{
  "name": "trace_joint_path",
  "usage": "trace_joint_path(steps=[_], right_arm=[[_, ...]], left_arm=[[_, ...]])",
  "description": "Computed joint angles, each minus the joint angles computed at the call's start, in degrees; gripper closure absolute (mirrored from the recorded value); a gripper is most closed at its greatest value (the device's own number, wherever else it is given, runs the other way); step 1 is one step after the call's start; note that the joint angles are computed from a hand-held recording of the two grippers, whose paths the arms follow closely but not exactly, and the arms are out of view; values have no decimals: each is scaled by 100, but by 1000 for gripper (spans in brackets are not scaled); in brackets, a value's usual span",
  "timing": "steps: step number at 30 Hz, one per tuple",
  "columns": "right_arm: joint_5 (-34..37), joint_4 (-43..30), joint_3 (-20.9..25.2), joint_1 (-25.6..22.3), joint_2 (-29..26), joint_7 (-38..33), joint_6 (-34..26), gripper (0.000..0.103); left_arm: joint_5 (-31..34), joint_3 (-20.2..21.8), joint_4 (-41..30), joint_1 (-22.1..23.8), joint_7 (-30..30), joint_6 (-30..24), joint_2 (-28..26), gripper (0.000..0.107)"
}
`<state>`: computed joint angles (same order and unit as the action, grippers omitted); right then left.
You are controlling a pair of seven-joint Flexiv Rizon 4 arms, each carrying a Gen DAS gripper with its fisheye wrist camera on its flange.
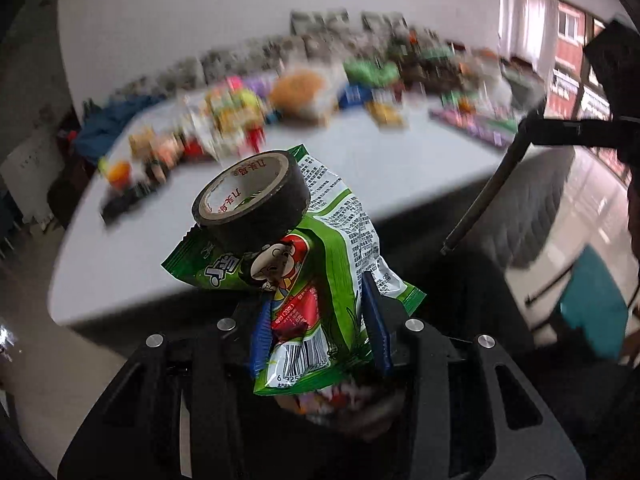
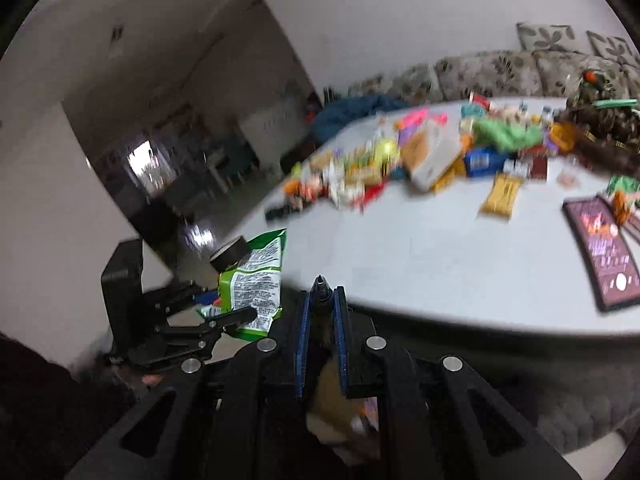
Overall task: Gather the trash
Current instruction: 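Lower both tools into the cardboard box and open them to drop the items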
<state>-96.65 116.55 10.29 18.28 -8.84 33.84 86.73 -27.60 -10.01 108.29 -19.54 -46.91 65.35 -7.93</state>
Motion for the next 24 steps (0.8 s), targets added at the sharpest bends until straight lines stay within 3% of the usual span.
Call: trace_joint_path(steps=[1,3,4,5,6,8,9,11,13,15,17,20,24], right_arm=[[327,47,22,50,-161,-252,21,91],[760,52,-24,160,-564,-563,145,88],[1050,34,-61,227,-818,-770,226,65],[1255,-24,-140,318,-1150,-856,251,30],[1566,-48,-33,307,-1340,-1106,96,24],[3030,-164,520,204,-1885,-2466,-331,45],[3471,-181,599,253,-1953,-2832,-442,49],[3232,-19,195,521,-1696,-2552,-172,48],[2433,172,-594,984,-1180,-1805,36,38],[1286,191,-1098,1116,-654,-881,-70,31],[932,148,-1105,949,-325,-671,-463,31],[1463,-58,-1057,764,-156,-1080,-1705,24],[2795,-774,-964,354,-793,-1710,-2197,23]], left_arm=[[79,34,38,31,33,-237,-46,66],[641,143,-63,0,-309,-500,-261,50],[991,204,-170,-24,-516,-623,-468,23],[967,154,-171,38,-409,-664,-597,13],[955,120,-176,74,-375,-668,-747,13],[1143,169,-482,118,-596,-1175,-1164,13],[1147,195,-585,150,-766,-1373,-1277,13],[949,123,-560,285,-729,-1492,-1244,13],[653,32,-347,419,-439,-1289,-992,13],[235,-65,-243,521,-116,-1204,-753,13],[-172,-149,-291,524,179,-977,-596,13],[-735,-261,-367,437,573,-330,-484,13],[-719,-256,-916,253,210,185,-842,13]])
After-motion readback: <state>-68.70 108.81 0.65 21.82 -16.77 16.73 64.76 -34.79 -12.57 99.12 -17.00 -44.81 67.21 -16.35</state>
